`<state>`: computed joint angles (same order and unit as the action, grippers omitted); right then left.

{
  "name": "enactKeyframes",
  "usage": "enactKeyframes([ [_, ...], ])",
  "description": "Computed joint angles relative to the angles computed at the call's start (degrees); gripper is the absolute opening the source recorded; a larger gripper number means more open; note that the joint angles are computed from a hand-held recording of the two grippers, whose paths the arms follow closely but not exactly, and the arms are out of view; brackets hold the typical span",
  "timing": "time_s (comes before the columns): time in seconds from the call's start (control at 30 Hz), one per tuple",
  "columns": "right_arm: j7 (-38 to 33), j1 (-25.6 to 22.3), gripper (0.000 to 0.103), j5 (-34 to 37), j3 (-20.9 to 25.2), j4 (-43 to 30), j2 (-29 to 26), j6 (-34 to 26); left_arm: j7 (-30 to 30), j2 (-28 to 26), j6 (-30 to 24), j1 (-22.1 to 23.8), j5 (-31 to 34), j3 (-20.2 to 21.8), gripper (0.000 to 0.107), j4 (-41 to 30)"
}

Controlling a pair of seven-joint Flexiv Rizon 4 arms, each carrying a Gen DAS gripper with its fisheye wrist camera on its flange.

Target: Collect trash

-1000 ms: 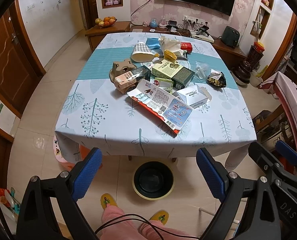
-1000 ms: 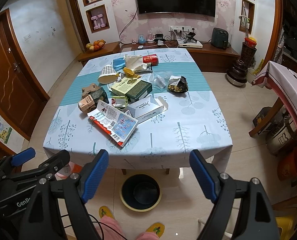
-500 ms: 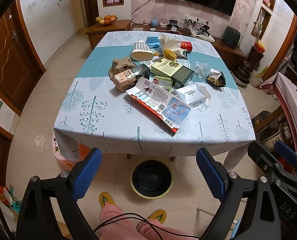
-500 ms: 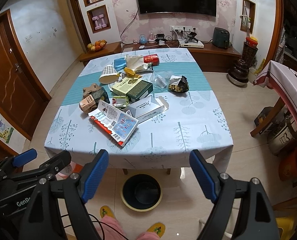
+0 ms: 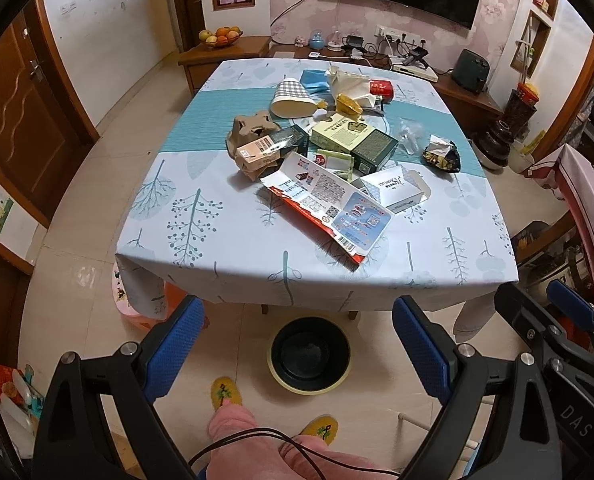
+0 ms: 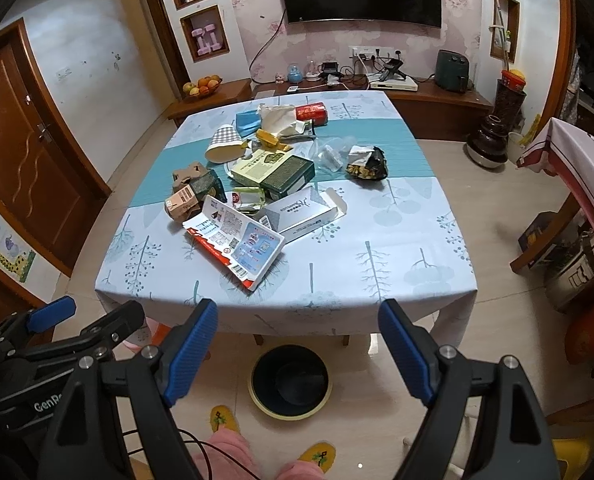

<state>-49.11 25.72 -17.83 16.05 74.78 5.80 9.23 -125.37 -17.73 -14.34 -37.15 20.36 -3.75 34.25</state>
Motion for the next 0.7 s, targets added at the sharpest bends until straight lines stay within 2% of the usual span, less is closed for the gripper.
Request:
enactKeyframes([
  [0.3, -0.12, 1.27, 0.083, 0.54, -0.44, -3.44, -2.9, 0.6, 2.35, -1.4, -3.48, 2.04, -0.57, 1.59, 0.094, -4.44],
  [0.53, 0.61, 3.41, 0.079, -0.13, -1.69, -9.06, -7.86, -0.65, 4.33, -1.45, -1.68, 9.59, -7.11, 1.81, 0.094, -3.55],
  [0.7, 3.84, 4.71, 0.077, -0.26, -3.55, -14.51, -12.21, -2.93, 10.24, -7.68, -3.84, 15.24, -12.85, 1.54, 0.094, -11.98],
])
